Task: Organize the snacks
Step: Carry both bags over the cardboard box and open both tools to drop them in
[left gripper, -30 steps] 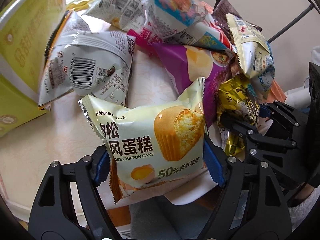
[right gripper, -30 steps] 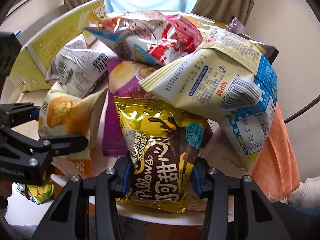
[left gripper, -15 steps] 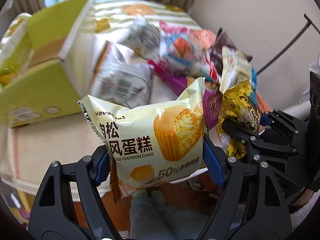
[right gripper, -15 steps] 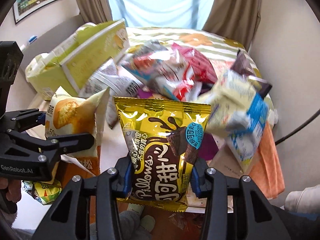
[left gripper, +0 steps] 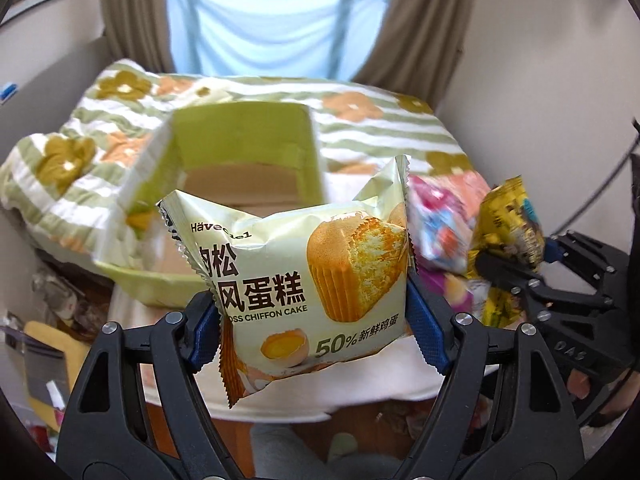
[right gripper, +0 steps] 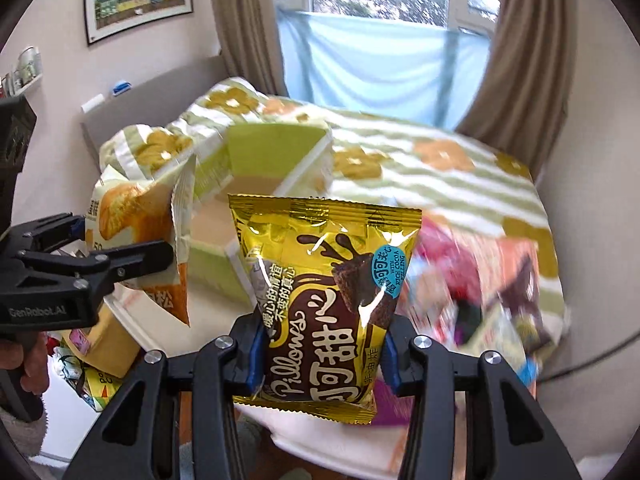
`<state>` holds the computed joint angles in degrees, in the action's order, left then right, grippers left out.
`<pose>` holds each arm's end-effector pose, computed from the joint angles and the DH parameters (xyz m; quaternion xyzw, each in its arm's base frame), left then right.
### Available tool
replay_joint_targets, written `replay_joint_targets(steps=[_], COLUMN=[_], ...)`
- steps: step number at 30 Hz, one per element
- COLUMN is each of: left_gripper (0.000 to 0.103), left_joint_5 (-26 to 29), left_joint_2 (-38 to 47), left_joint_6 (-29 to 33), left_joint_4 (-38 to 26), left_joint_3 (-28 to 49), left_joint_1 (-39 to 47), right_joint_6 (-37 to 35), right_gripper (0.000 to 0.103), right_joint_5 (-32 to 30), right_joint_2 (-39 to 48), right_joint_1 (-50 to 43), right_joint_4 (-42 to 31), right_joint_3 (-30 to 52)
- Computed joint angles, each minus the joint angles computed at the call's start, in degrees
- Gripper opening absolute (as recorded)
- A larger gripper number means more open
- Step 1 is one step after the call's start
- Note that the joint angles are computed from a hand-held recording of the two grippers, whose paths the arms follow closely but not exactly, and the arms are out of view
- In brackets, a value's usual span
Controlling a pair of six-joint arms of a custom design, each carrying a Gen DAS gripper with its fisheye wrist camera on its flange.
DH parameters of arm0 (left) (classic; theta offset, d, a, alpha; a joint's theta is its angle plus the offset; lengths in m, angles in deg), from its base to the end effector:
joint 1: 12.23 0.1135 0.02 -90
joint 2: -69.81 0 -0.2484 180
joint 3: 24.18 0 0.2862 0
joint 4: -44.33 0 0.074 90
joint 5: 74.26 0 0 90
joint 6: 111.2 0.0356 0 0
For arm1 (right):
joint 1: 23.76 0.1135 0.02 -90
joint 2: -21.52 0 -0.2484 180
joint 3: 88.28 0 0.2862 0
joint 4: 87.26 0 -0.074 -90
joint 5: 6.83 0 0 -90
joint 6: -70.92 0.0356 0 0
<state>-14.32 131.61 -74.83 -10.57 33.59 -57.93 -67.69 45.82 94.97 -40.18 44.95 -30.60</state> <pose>0.1819 -0.1609 0.2225 -0.1336 0.9235 -0.0355 0.3579 0.2653 -0.0557 0.1822 -0.3260 0.8658 0.1464 0.3502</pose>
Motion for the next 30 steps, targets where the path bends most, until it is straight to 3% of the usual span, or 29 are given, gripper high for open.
replay_joint_targets(steps=[4,7,11,16,24,30], left_gripper=[0.077,0.077,0.077,0.077,0.077,0.077], left_joint_5=[7.0,14.6,24.7,33.8,35.0,32.8], left_joint_2=[-7.4,-8.1,-2.7,11.9,26.2,29.9], left_joint_6=[10.8,20.7,32.2,43.6,50.4,52.7], left_joint_4=[1.7,3.7,7.4,10.7,12.1,12.5], left_joint_3=[-4.2,-5.4,-4.9,0.7,6.5,7.8], left_joint_1=[13.5,25.7,39.2,49.0,48.6,47.5], right_joint_6=[8.5,15.8,25.7,34.8,42.9,45.2], right_gripper=[0.042,0.042,0.042,0.042,0.042,0.042], right_joint_5=[2.7,6.6,13.1,19.7,26.9,28.9], right_joint_2=[-3.8,-4.0,0.2,6.6,14.4,17.4], right_joint_1=[8.3,15.7,25.7,32.5,37.6,38.7], right_joint_4=[3.0,6.1,9.0,10.3,9.0,8.3], right_joint_3=[-0.7,-0.2,3.2,7.6,13.2,15.1])
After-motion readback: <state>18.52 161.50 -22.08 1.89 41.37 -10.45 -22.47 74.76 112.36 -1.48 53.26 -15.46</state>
